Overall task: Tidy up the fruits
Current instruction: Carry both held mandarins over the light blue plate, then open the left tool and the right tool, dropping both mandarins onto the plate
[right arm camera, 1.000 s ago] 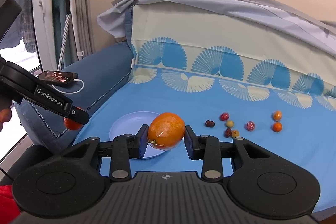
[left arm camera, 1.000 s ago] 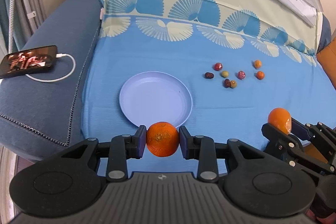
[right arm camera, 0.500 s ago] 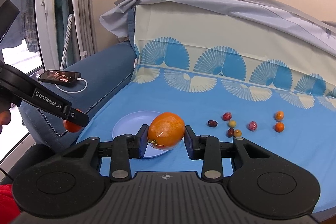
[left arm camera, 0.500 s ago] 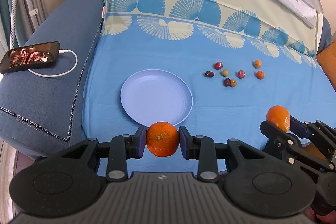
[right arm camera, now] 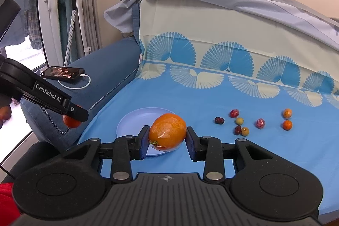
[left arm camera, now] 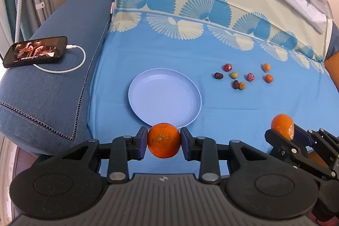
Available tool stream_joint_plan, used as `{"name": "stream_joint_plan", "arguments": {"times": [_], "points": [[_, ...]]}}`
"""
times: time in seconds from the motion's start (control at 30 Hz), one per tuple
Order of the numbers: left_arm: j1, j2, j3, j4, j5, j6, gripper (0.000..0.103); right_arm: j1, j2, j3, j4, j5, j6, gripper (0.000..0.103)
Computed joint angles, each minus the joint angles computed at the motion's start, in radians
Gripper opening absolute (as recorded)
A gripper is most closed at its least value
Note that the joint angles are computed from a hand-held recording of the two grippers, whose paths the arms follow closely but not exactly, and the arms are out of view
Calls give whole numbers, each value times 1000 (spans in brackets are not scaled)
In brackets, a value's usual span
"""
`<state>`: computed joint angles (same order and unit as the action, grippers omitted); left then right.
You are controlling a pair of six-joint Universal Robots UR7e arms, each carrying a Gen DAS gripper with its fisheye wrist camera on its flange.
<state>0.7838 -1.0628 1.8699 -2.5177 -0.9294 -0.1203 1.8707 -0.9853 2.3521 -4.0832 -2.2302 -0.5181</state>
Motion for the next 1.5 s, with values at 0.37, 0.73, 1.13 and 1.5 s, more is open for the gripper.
{"name": "stream_joint_plan", "arguments": {"times": [0.37, 0.73, 1.13, 1.5], "points": [[18, 17, -17, -10, 5, -4, 37, -20, 0, -12, 40, 16, 0, 38], [56, 76, -77, -14, 5, -2, 37, -52, 27, -72, 114, 36, 8, 38], [114, 245, -258, -2, 16, 40, 37, -131, 77, -217, 345, 76, 98, 38], [185, 424, -461, 56, 23, 135, 36, -198, 184, -431, 507, 86, 43, 38]]}}
